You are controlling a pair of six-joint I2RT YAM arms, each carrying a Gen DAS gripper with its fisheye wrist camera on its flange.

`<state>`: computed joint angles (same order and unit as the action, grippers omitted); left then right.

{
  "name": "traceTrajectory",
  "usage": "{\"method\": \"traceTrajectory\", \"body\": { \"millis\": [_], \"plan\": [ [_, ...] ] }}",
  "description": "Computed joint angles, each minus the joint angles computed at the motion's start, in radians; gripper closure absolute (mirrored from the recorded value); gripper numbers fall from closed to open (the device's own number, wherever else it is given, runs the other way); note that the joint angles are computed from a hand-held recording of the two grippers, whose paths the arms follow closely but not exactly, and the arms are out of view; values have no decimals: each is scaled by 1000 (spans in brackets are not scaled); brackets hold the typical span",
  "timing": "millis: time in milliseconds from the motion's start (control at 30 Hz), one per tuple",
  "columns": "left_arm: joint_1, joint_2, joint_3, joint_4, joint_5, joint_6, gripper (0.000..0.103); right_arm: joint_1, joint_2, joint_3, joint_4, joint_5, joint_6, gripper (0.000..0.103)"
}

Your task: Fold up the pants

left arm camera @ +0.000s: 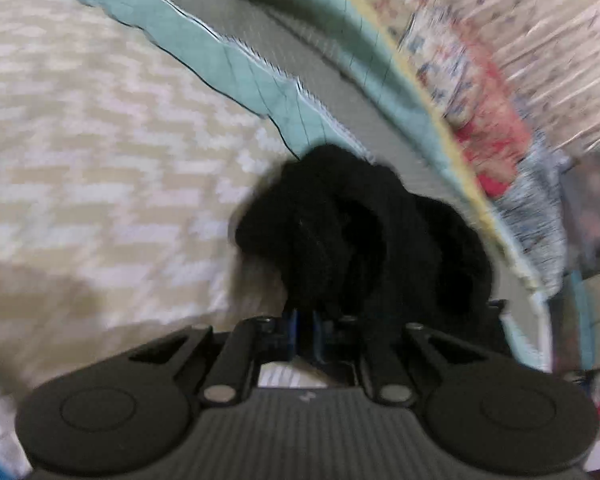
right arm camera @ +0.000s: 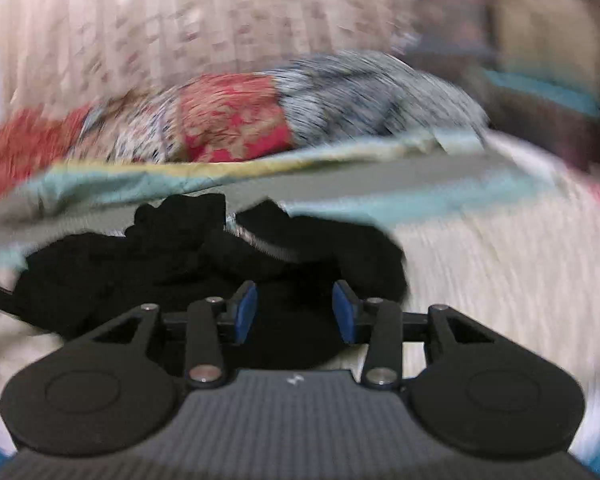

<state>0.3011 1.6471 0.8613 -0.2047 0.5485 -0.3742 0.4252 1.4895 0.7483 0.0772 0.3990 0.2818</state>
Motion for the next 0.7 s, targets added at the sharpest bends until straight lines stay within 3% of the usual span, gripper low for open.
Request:
{"method": "traceTrajectory", "body": {
  "millis": [33, 167, 200, 233, 267, 367, 500, 600, 700],
  "plan": [
    [55, -59, -26, -41, 41, 30, 96, -20, 82, 61, 9, -7, -79, 43],
    [305, -228, -81, -280, 195, 207, 96, -55, 354, 254, -9, 47, -329, 44],
    [336, -246, -86, -331, 203, 244, 96, -60, 401, 291, -39, 74, -362, 53],
    [346, -266, -89, -374, 194, 265, 96, -74, 442, 327, -70, 78, -367, 89],
    [341, -286, -94, -397, 177, 277, 96, -89, 431, 318, -71, 71, -344, 96],
    [330, -332, -106, -404, 140, 285, 96, -134, 274, 207, 4, 16, -179, 97],
    [423, -354, -68, -466, 227, 339, 96, -203, -43, 31, 58, -18, 58, 97],
    [534, -362, -20, -567, 286, 480, 96, -304, -304, -102, -16, -41, 196, 97],
    [607, -366, 16, -698, 298, 607, 96, -406, -569, -233, -226, -146, 289, 96]
  ]
}}
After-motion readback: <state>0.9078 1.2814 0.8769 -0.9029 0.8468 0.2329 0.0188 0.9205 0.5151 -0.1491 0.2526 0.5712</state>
